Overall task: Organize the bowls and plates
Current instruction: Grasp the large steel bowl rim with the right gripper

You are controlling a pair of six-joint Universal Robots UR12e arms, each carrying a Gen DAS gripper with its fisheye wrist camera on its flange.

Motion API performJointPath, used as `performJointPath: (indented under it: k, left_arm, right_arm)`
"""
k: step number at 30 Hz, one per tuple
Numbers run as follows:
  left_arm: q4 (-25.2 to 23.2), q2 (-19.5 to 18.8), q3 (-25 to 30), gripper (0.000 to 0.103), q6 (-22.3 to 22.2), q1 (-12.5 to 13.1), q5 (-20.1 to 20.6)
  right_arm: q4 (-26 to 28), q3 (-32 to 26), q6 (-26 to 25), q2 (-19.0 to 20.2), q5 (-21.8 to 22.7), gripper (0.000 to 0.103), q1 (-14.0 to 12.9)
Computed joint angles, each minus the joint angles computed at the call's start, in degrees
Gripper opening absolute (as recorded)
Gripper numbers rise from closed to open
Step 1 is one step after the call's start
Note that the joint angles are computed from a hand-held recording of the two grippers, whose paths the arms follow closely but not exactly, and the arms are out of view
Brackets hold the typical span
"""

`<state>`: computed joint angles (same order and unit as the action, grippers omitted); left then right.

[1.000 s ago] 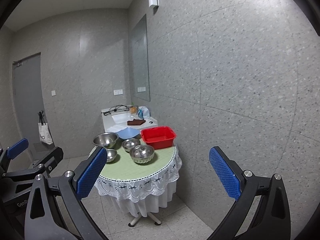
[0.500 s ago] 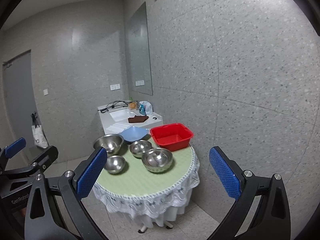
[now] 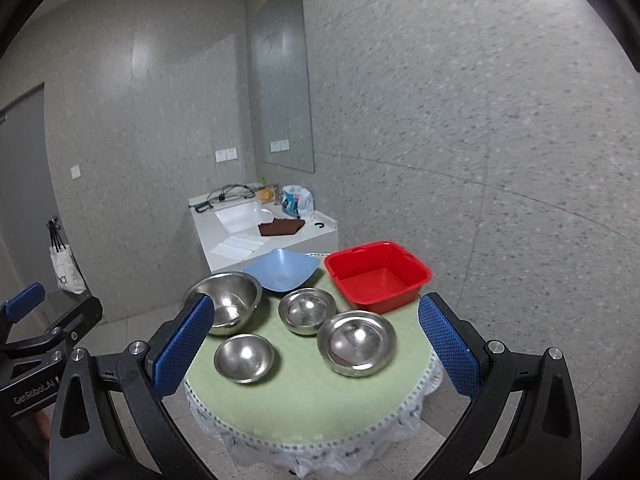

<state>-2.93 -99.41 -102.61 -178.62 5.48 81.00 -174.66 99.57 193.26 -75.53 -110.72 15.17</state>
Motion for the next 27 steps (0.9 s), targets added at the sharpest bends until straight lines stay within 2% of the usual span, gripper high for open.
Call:
performJointPath:
  k: [6,9,13,20,24,27]
  left_arm:
    - [-2.0,-8.7,10.9,0.102,-0.2,-0.8,3.1]
    - [-4.8,-13.1,17.4,0.102,1.1,-1.3,3.4]
    - [-7.4,-18.6,25.0,0.102,0.3,-1.7,4.2]
    - [-16.8,-28.5,39.3,0.102,0.9,-1.9,5.7]
    - [-25.3,-34.9,48.6,0.102,2.5,-1.4,5.6]
    - [-33.1,-40.0,56.4,0.102,4.0,-0.8,4.8]
  right_arm:
    - [-1.1,-7.2,-1.9,7.0,3.9,0.103,-1.5]
    - [1.0,-11.8,-2.4,10.2,6.3,0.103,-2.3]
    - [3.5,-18.1,-3.6,14.7,7.9,0.103,-2.8]
    - [11.4,-26.0,-3.1,20.5,8.3,0.103,-3.0]
    - [17.4,-29.7,-2.1,23.7,7.4,0.103,-2.8]
    - [24.3,-33.1,-0.7,26.3,7.0,0.103,-2.6]
